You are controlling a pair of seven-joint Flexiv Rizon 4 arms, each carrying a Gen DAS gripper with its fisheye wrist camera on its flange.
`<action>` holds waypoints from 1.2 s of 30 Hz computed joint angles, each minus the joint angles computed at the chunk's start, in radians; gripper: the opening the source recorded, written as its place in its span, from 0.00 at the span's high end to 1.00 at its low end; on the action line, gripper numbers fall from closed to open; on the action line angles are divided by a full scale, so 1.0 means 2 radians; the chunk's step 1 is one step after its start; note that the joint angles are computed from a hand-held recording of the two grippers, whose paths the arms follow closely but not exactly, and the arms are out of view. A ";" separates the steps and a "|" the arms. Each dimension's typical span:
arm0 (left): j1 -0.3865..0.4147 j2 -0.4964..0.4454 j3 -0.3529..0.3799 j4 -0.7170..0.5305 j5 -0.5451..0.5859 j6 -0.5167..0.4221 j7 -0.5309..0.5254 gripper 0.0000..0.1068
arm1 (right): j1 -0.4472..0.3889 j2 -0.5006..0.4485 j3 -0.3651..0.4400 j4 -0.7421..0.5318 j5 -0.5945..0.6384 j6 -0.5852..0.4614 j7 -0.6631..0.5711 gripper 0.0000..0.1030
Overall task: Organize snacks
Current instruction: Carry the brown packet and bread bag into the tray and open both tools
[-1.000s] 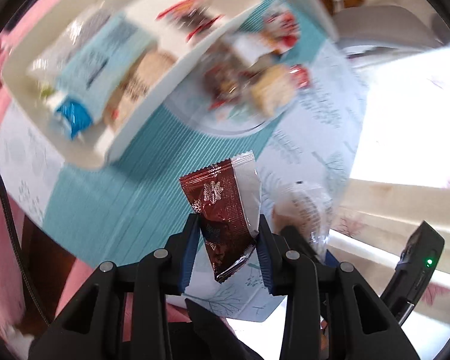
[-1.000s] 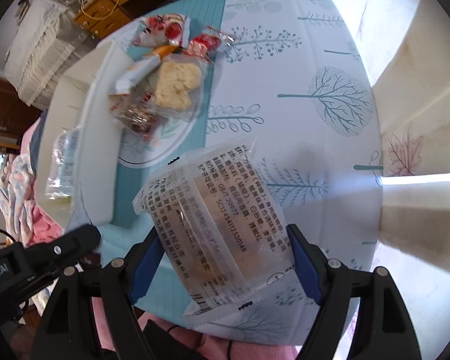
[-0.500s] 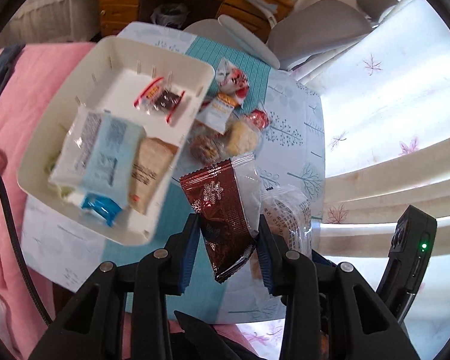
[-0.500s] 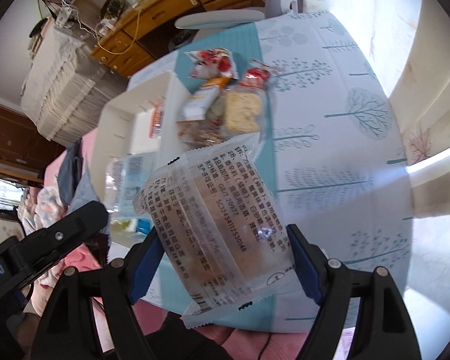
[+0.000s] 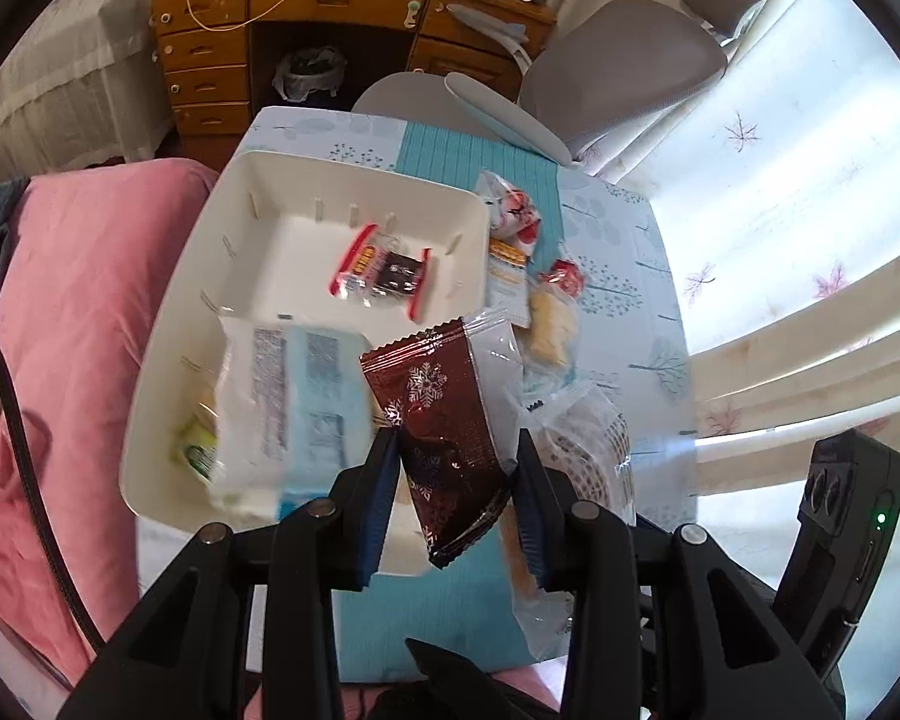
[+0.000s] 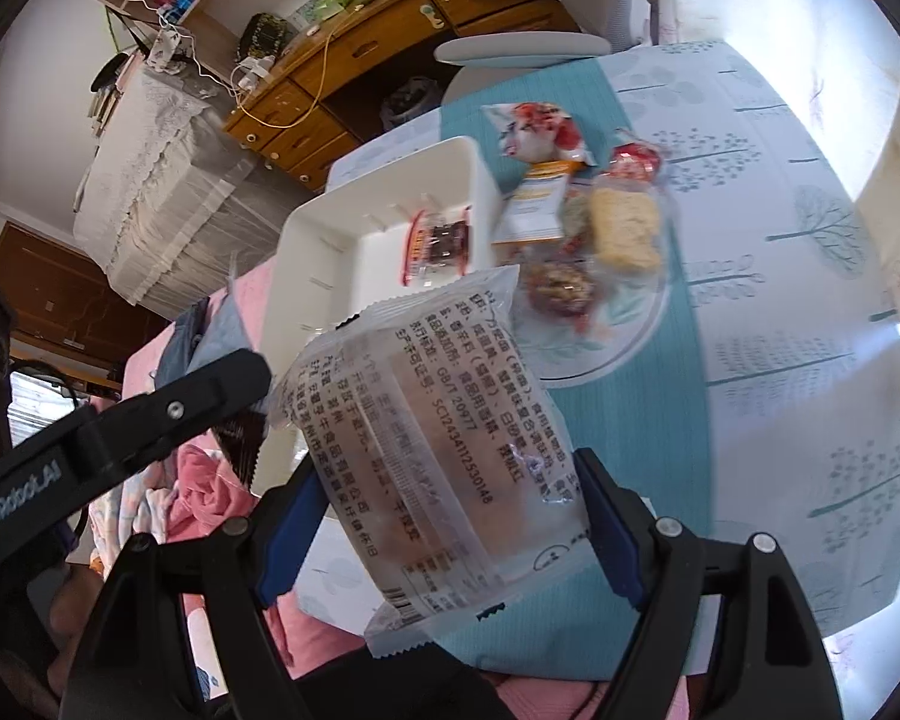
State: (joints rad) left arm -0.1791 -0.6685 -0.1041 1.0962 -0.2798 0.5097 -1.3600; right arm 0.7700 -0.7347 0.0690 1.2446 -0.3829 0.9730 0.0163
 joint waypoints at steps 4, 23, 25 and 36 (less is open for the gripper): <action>0.010 -0.017 0.002 -0.027 0.005 -0.015 0.021 0.67 | 0.005 -0.026 -0.004 -0.034 0.005 0.003 0.013 0.23; 0.043 -0.082 0.007 -0.109 -0.014 -0.053 0.004 0.42 | -0.006 -0.145 0.028 -0.213 0.099 -0.030 -0.046 0.18; 0.042 -0.083 0.012 -0.112 -0.009 -0.056 -0.010 0.41 | -0.005 -0.142 0.022 -0.209 0.102 -0.020 -0.051 0.16; 0.040 -0.056 0.010 -0.067 -0.001 -0.037 -0.036 0.36 | 0.004 -0.099 0.004 -0.143 0.089 -0.004 -0.046 0.11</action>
State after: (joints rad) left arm -0.0983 -0.7806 -0.0835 0.9632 -0.2816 0.4360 -1.4320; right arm 0.7778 -0.9330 0.0763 0.9583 -0.2039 0.9645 -0.0754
